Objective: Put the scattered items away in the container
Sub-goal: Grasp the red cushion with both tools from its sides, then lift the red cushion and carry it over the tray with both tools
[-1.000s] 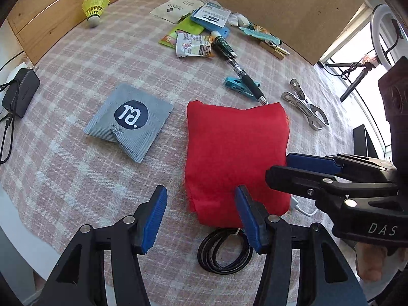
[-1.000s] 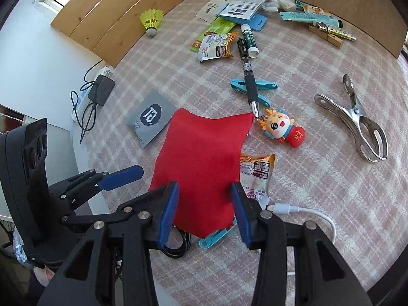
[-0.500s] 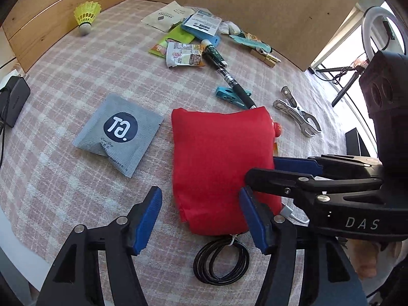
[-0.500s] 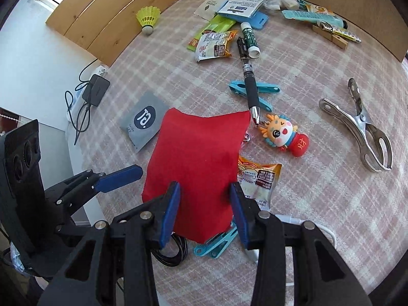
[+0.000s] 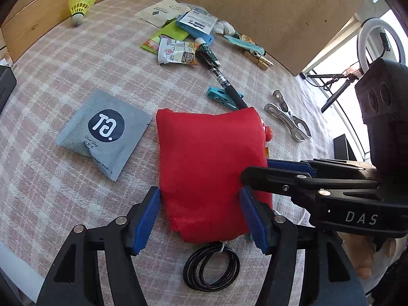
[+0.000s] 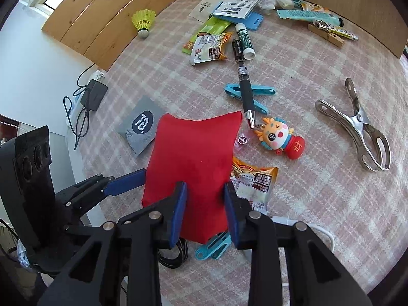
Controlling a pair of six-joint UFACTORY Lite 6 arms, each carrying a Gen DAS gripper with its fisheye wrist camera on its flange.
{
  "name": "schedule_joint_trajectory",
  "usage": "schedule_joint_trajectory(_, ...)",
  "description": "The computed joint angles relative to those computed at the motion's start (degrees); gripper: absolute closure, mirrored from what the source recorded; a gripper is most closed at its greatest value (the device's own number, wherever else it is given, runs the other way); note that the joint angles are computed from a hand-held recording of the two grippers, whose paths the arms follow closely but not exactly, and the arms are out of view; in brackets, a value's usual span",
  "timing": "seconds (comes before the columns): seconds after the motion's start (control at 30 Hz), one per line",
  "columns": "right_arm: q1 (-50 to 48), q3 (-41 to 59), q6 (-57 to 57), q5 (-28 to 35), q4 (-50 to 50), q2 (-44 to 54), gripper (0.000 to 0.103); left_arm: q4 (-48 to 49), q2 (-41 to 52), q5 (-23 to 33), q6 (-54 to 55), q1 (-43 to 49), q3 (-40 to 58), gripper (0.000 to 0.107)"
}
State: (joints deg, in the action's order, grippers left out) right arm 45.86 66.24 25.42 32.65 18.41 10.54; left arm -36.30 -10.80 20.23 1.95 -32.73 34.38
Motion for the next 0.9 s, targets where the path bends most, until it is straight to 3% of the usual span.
schedule_joint_trajectory(0.17,-0.30,-0.24,-0.43,0.36,0.79,-1.77,0.074,3.07,-2.10,1.17,-4.62,-1.11,0.72,0.046)
schedule_joint_trajectory(0.5,-0.02,-3.45,6.41,5.05,-5.94,-14.72,0.074,24.29,-4.53,4.14,-30.60,-10.78,8.91,0.046)
schedule_joint_trajectory(0.67,0.12,-12.74,15.43,9.54,-11.64,-31.89,0.074,41.45,1.46,5.41,-48.78,-22.34,18.91,0.046)
schedule_joint_trajectory(0.8,-0.14,-21.03,25.30,17.24,-17.67,-50.16,0.074,44.55,12.31,7.01,-51.13,-29.53,31.84,0.046)
schedule_joint_trajectory(0.9,-3.20,-24.90,28.30,27.29,-18.77,-65.46,0.074,45.07,22.19,9.30,-50.79,-34.65,44.72,0.046)
